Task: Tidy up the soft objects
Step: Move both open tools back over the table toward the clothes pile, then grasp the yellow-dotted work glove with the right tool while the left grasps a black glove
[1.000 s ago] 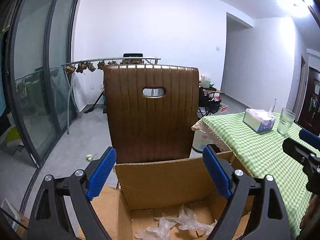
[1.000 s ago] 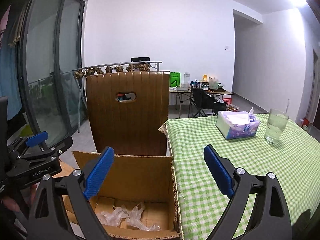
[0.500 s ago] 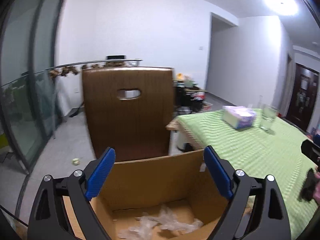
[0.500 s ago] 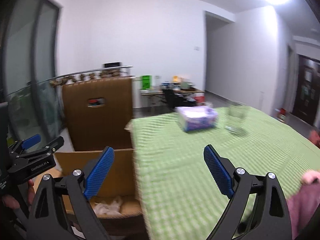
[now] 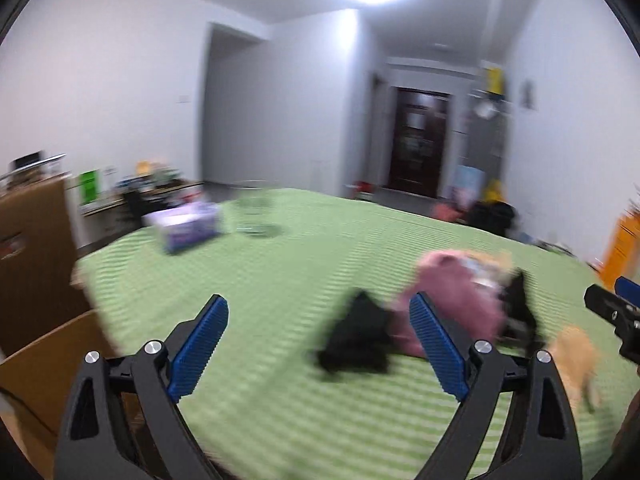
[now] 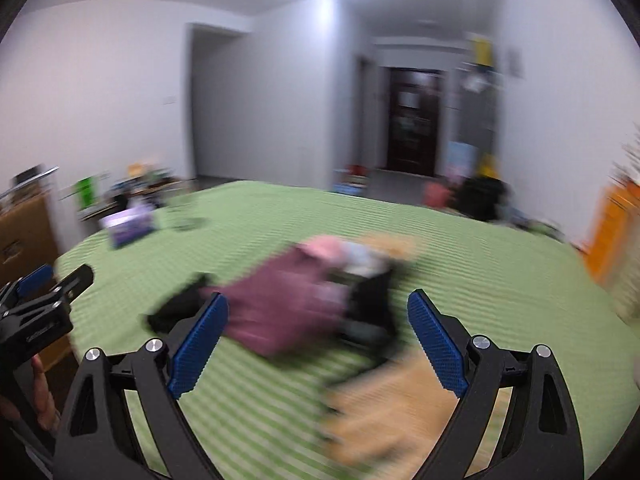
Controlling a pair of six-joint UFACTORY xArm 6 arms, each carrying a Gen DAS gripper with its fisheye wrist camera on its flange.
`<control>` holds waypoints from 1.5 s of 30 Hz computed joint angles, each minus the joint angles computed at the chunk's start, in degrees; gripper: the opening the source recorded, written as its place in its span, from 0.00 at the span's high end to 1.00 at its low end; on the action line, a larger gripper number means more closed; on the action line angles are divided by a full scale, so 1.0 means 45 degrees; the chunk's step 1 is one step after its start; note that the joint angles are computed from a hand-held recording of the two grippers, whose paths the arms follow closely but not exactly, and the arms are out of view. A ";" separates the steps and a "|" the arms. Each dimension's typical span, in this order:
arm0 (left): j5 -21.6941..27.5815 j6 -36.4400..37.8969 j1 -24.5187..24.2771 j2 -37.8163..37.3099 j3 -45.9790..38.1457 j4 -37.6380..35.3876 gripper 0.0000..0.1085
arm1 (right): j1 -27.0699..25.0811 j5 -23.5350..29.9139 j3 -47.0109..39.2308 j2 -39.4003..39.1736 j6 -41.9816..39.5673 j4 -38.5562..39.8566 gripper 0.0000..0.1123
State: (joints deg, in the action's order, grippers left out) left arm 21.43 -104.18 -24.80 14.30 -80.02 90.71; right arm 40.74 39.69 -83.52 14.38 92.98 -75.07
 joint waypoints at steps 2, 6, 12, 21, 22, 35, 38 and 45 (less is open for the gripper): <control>-0.0382 0.0465 -0.0361 0.0390 -0.0458 -0.0213 0.18 | 0.0159 0.1079 0.1365 -0.1113 0.0559 -0.0002 0.22; -0.0748 0.0657 -0.0981 0.0885 -0.0951 -0.0266 0.18 | 0.0398 0.2450 0.3782 -0.3137 0.1465 0.0456 0.22; -0.0772 0.0766 -0.1273 0.0721 -0.0670 -0.0394 0.18 | 0.0571 0.2923 0.5130 -0.4156 0.2338 0.0532 0.22; -0.0640 0.1393 -0.1244 0.0680 -0.0684 -0.0951 0.18 | 0.0478 0.2506 0.5192 -0.4158 0.2159 0.0730 0.22; -0.0639 0.1514 -0.1224 0.0728 -0.0711 -0.1077 0.18 | 0.0381 0.2325 0.5182 -0.4110 0.2109 0.0800 0.22; -0.0111 0.6437 -0.0480 0.3091 -0.3080 -0.5704 0.18 | -0.1350 -0.0735 0.3691 -0.2080 0.0705 0.2394 0.22; 0.0647 0.8972 -0.0290 0.4097 -0.4438 -0.8299 0.18 | -0.1848 -0.1455 0.3183 -0.1430 -0.0049 0.3235 0.22; 0.2484 1.3167 0.0340 0.6214 -0.7399 -1.2209 0.33 | -0.2634 -0.2991 0.2052 0.0004 -0.1802 0.5038 0.22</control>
State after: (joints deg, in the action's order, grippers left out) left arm 32.60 -44.93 -23.27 42.26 -113.32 35.77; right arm 28.88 26.23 -74.29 14.39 84.87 -52.40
